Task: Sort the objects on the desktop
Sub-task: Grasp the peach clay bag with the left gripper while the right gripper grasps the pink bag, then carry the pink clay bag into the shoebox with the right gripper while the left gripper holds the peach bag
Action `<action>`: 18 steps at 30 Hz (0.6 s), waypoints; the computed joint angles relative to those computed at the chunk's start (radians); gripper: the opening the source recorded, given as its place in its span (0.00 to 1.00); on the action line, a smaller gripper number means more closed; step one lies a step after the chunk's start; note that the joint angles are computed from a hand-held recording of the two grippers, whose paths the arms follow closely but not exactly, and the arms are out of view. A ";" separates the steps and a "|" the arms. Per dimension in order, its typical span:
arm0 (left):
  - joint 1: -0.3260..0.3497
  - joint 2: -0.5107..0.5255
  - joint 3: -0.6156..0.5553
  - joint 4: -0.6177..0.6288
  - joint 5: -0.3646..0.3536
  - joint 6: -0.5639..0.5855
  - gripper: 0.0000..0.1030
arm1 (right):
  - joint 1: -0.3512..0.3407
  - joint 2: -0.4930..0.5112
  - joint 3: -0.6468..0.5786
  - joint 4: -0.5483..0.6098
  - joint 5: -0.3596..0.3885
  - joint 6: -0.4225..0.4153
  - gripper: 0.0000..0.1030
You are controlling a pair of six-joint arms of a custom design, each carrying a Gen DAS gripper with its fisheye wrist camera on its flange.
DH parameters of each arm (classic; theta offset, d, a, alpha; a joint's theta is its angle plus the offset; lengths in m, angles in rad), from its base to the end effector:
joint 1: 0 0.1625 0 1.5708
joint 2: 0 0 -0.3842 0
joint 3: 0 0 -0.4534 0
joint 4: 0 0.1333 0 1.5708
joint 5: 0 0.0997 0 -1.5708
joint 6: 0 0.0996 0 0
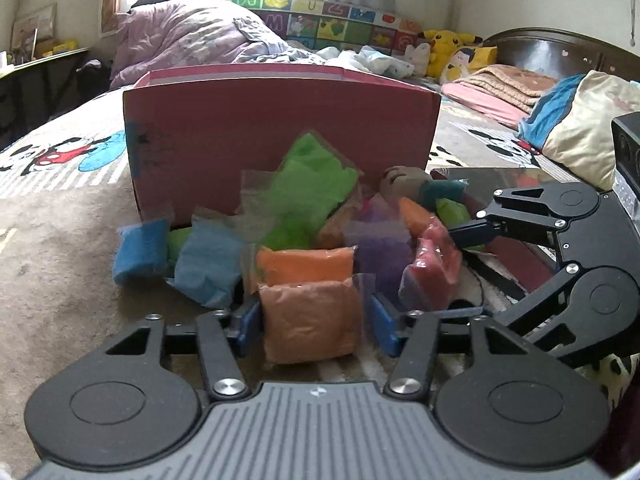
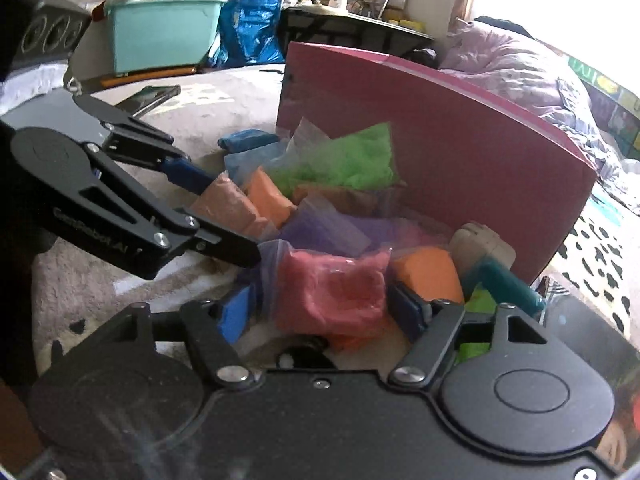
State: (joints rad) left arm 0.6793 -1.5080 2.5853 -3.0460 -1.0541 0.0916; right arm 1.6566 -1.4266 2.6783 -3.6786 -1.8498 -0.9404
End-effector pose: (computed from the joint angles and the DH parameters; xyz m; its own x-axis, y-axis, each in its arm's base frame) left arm -0.1688 -0.3709 0.1054 -0.6266 0.6068 -0.4889 0.7778 0.5259 -0.3442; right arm 0.1342 -0.3248 0.1248 -0.5297 -0.4539 0.7165 -0.8212 0.4858 -0.2994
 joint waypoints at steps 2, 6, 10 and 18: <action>0.000 -0.002 -0.001 0.006 0.006 0.005 0.36 | 0.003 0.001 0.002 -0.010 -0.007 0.020 0.63; 0.005 -0.028 0.004 0.028 -0.006 0.011 0.35 | 0.009 0.004 0.003 -0.025 -0.025 0.074 0.56; 0.000 -0.057 0.014 0.043 -0.014 0.011 0.35 | 0.026 0.001 0.004 -0.039 -0.050 0.133 0.55; 0.001 -0.129 0.031 0.050 -0.047 -0.007 0.34 | 0.097 -0.061 0.012 -0.006 -0.084 0.197 0.55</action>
State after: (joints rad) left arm 0.6798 -1.6374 2.6163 -2.9959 -1.1008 0.0848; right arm 1.7541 -1.4879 2.6902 -3.6850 -1.9343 -0.7439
